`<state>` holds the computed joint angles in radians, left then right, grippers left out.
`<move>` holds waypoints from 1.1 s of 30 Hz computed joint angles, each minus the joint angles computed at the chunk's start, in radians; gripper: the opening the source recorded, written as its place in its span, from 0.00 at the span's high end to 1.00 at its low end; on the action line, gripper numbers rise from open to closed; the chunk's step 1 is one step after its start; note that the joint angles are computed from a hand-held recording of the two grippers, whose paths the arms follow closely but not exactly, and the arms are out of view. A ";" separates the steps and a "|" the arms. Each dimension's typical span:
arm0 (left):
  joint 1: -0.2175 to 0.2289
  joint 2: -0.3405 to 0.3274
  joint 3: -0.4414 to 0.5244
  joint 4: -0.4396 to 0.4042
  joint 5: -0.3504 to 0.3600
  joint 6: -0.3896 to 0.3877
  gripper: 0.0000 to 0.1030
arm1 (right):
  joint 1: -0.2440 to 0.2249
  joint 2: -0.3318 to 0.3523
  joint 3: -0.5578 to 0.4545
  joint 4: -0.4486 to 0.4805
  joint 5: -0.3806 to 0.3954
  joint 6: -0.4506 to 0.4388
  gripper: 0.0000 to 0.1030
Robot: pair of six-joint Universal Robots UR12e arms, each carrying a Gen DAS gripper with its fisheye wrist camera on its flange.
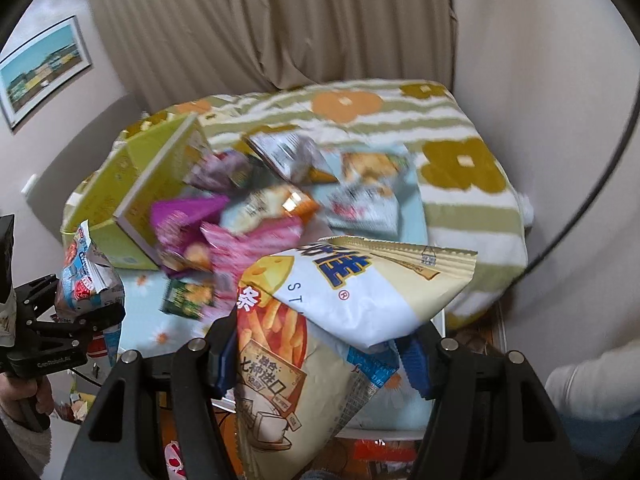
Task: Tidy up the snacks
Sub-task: 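Carry both bags over the green box and release them inside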
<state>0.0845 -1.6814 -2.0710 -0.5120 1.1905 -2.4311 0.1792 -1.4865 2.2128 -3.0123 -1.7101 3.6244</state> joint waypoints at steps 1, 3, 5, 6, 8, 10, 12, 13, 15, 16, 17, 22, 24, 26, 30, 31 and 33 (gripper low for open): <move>0.008 0.011 -0.003 0.006 -0.003 -0.012 0.40 | 0.001 -0.004 -0.010 -0.003 0.007 -0.018 0.41; 0.027 0.028 0.000 0.015 -0.012 -0.044 0.40 | 0.005 -0.006 -0.031 -0.005 0.015 -0.043 0.41; 0.045 0.038 0.008 0.020 -0.016 -0.068 0.40 | 0.011 -0.002 -0.054 -0.014 0.025 -0.065 0.41; 0.053 0.040 0.014 0.029 -0.012 -0.082 0.40 | 0.012 0.001 -0.068 -0.017 0.032 -0.075 0.41; 0.068 0.039 0.029 0.040 -0.005 -0.101 0.40 | 0.018 0.013 -0.100 -0.027 0.045 -0.100 0.41; 0.084 0.031 0.050 0.048 -0.002 -0.118 0.40 | 0.026 0.030 -0.135 -0.033 0.052 -0.121 0.41; 0.098 0.019 0.075 0.056 0.006 -0.129 0.40 | 0.034 0.053 -0.176 -0.037 0.072 -0.144 0.41; 0.105 0.011 0.088 0.058 0.006 -0.131 0.40 | 0.038 0.065 -0.199 -0.033 0.086 -0.155 0.41; 0.119 -0.011 0.123 0.052 0.000 -0.139 0.40 | 0.047 0.097 -0.247 -0.034 0.104 -0.164 0.41; 0.121 -0.026 0.148 0.040 0.000 -0.144 0.40 | 0.053 0.116 -0.279 -0.022 0.113 -0.169 0.40; 0.124 -0.041 0.172 0.030 -0.001 -0.149 0.40 | 0.060 0.131 -0.305 -0.009 0.114 -0.172 0.40; 0.127 -0.140 0.308 -0.009 -0.003 -0.165 0.40 | 0.107 0.238 -0.461 0.032 0.030 -0.252 0.40; 0.122 -0.188 0.370 -0.025 -0.003 -0.169 0.40 | 0.111 0.270 -0.517 0.075 0.026 -0.243 0.40; 0.116 -0.233 0.432 -0.054 -0.005 -0.171 0.40 | 0.108 0.307 -0.582 0.139 0.045 -0.207 0.40; 0.102 -0.334 0.570 -0.138 -0.008 -0.170 0.40 | 0.111 0.379 -0.696 0.225 0.031 -0.166 0.40; 0.097 -0.356 0.598 -0.152 -0.004 -0.166 0.40 | 0.111 0.396 -0.720 0.240 0.028 -0.158 0.40; 0.085 -0.406 0.661 -0.187 0.010 -0.157 0.40 | 0.112 0.430 -0.771 0.277 0.017 -0.144 0.40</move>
<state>0.1693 -2.0878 -1.4102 -0.6991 1.2010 -2.5876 0.2917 -1.0562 1.4416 -2.7350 -1.6936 3.4803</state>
